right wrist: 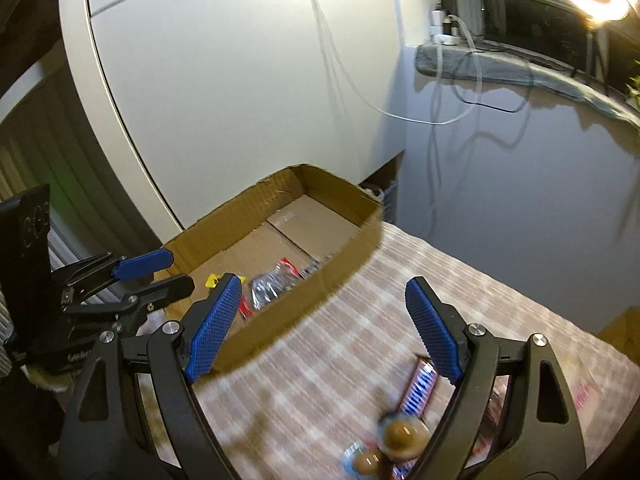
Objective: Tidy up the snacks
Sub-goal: 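Withdraw both tools from the box back over the snack pile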
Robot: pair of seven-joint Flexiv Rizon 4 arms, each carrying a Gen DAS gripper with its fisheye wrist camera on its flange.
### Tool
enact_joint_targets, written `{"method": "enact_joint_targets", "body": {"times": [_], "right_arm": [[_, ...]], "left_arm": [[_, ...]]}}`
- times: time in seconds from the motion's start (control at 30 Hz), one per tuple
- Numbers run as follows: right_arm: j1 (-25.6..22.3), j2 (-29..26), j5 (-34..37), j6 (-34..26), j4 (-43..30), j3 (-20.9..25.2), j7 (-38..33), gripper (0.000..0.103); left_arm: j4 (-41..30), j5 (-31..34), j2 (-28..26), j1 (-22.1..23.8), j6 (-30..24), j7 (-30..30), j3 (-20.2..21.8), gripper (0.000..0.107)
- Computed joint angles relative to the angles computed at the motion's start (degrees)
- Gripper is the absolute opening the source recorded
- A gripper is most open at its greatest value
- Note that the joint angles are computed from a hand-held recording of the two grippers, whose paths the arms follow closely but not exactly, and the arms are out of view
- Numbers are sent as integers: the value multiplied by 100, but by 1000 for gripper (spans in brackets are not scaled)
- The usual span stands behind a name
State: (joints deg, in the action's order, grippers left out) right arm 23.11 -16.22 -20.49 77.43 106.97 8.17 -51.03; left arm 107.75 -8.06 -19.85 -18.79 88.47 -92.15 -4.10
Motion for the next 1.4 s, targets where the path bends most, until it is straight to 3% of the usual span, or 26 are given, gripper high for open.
{"method": "enact_joint_targets", "body": {"times": [0.2,0.4,0.6,0.7,0.8,1.0,1.27,1.4], "right_arm": [[-48,727,-524,174,934,-258,757,86],[-435,1296,-905,72,1712,-90,1434,86],[-610,1566,-388,-215,2164,249,1288,86],[-566,1590,30,-319,2275,369,952,78],[-503,1572,252,-440,2351,434,709,77],[-434,1543,532,-583,2503,468,414,65],[-446,1545,883,-820,2523,455,-655,64],[-426,1424,923,-929,2410,448,-1246,64]], "left_arm": [[96,-300,-15,253,55,405,-593,49],[187,-670,-81,431,56,937,-1179,49],[127,-943,-225,390,-123,1363,-1471,49],[129,-1061,-276,351,-213,1550,-1577,48],[127,-1188,-326,333,-345,1744,-1683,44],[40,-1313,-427,138,-649,1964,-1605,40],[-227,-1246,-582,-186,-1058,2030,-1321,38],[-493,-926,-738,-484,-1250,1804,-968,38]]}}
